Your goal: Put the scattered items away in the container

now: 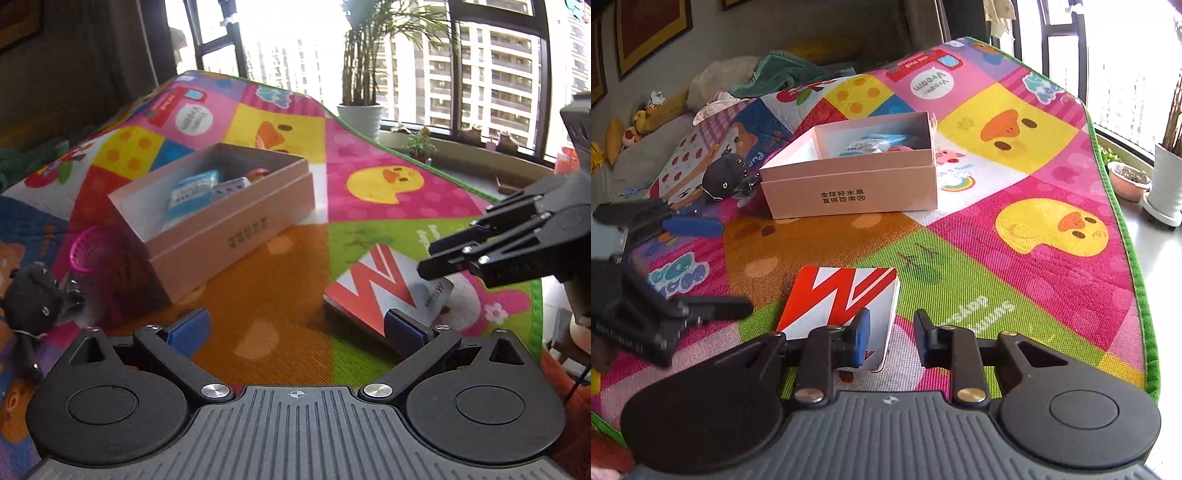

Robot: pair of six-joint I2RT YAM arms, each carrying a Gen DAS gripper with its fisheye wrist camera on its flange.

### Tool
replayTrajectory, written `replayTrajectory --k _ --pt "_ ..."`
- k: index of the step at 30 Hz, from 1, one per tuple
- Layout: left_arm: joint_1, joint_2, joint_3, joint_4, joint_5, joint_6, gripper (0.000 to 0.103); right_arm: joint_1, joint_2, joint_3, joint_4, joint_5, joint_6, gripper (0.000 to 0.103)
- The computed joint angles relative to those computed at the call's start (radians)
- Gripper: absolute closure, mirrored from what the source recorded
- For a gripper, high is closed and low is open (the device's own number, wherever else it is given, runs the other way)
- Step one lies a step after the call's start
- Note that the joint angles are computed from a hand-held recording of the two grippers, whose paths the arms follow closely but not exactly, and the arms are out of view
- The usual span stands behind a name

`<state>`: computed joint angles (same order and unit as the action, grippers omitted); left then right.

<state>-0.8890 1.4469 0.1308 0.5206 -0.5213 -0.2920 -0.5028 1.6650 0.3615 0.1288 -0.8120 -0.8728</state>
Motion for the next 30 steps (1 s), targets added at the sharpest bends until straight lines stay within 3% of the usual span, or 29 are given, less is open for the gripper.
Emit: replayTrajectory --k 4,6,9,10,12,15,17,20,23,25,30 --pt "-0.058 0.157 0.042 0.023 -0.082 -0.066 0.0 0.026 0.01 -0.024 0.041 0.014 0.026 0.078" --pt "-0.028 0.173 0.034 0.046 -0.062 -0.09 0.0 0.03 -0.014 -0.048 0.057 0.003 0.046 0.075" --pt "-0.001 0.161 0.017 0.054 -0.048 -0.12 0.0 0.037 -0.079 -0.132 0.165 -0.005 0.085 0.039" --pt "0.0 0.16 0.011 0.058 -0.054 -0.126 0.0 0.037 -0.097 -0.152 0.176 -0.013 0.078 0.033" --pt "0.014 0.154 -0.001 0.064 -0.058 -0.133 0.0 0.048 -0.125 -0.181 0.181 -0.012 0.065 0.029" --pt "0.033 0.133 -0.017 0.034 -0.13 -0.171 0.0 0.104 -0.126 -0.252 0.317 0.037 0.113 0.017" --pt "0.082 0.103 -0.044 0.034 -0.118 -0.207 0.0 0.167 -0.089 -0.293 0.46 0.095 0.192 0.015" --pt "0.211 0.034 -0.103 0.074 0.003 -0.241 0.0 0.275 0.003 -0.311 0.643 0.212 0.322 0.01" --pt "0.233 0.026 -0.128 0.118 0.025 -0.241 0.0 0.312 0.079 -0.291 0.692 0.239 0.326 0.012" --pt "0.229 0.029 -0.126 0.119 0.022 -0.239 0.0 0.302 0.048 -0.285 0.632 0.212 0.273 0.021" --pt "0.229 0.028 -0.126 0.118 0.024 -0.24 0.0 0.262 -0.076 -0.255 0.407 0.173 0.192 0.021"
